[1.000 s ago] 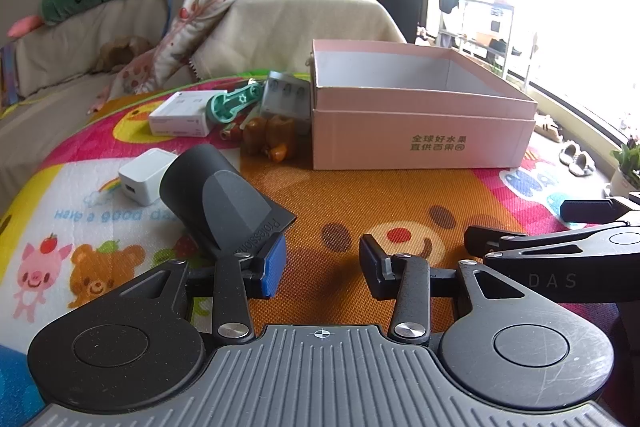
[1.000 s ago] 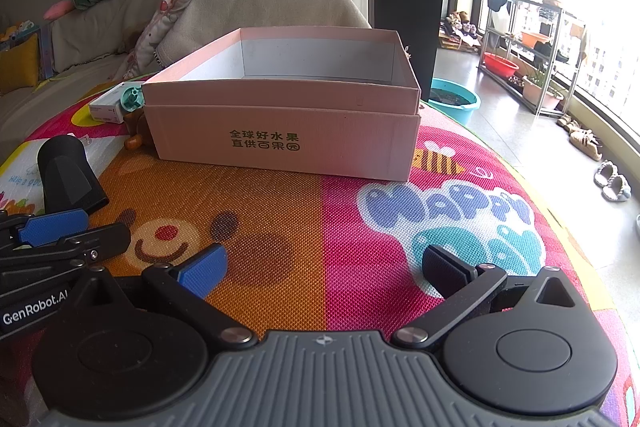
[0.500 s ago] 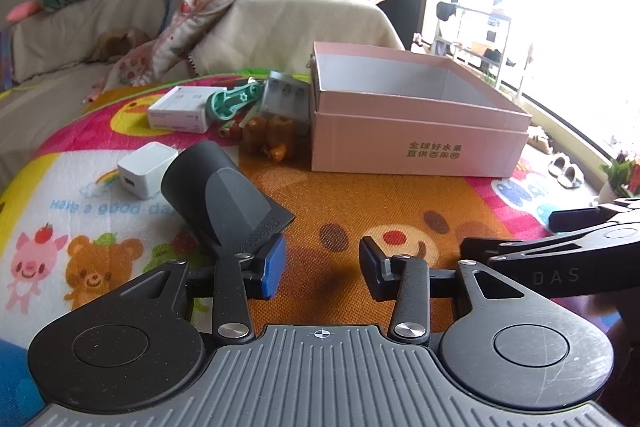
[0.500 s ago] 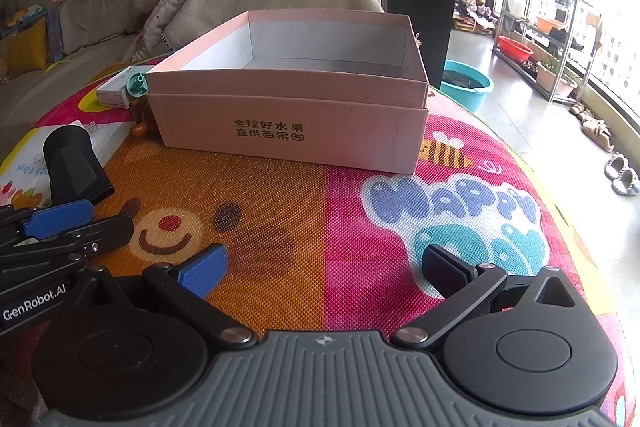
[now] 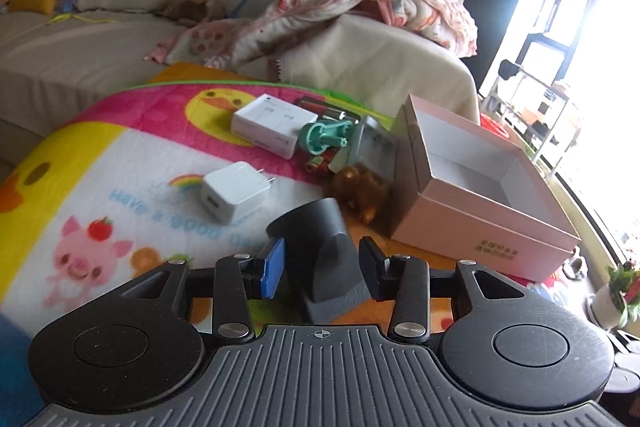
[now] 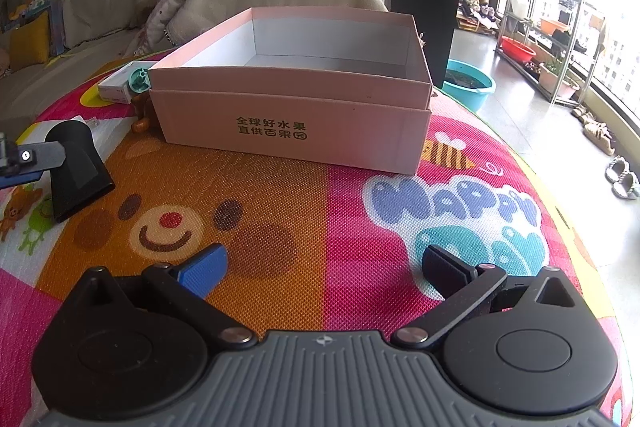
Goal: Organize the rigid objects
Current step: 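Grasp the black cylinder with left tool while right tool approaches the white plug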
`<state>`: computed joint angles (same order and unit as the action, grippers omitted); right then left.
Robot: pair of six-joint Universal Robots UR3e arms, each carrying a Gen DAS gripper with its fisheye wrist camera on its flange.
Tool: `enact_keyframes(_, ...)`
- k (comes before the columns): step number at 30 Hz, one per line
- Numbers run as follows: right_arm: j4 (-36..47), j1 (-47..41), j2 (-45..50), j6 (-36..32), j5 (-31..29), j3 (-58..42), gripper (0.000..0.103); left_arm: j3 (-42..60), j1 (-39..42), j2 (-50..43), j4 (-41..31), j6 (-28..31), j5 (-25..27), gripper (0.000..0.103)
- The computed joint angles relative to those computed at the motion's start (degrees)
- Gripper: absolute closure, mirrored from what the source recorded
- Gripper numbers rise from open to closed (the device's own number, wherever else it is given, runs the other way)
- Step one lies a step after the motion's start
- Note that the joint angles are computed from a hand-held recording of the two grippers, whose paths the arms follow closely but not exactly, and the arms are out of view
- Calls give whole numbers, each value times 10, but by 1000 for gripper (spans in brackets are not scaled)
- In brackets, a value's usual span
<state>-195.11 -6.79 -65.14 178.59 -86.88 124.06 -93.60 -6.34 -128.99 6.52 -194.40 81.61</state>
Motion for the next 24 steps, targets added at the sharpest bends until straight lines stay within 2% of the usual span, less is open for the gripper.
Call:
enact_keyframes(7,10,-10,-9,-9,16,4,0,163,-31,-99,-60,49,38,51)
enact_keyframes(14,13,-16,-12,-18,24,5,0,207,-43,-143,-61,112,44,52)
enact_keyframes(17,7,-14,-10,-15,21,7,0,229,-31,-155,-68,119,14,52)
enact_keyframes(19,2,-13,-9,-13,20,8,0,208,-17,-148,-44,131,-22,52)
enact_keyframes(24,1,-12,-15,-14,21,14,0,-5,46,-44,85,166,-133,52)
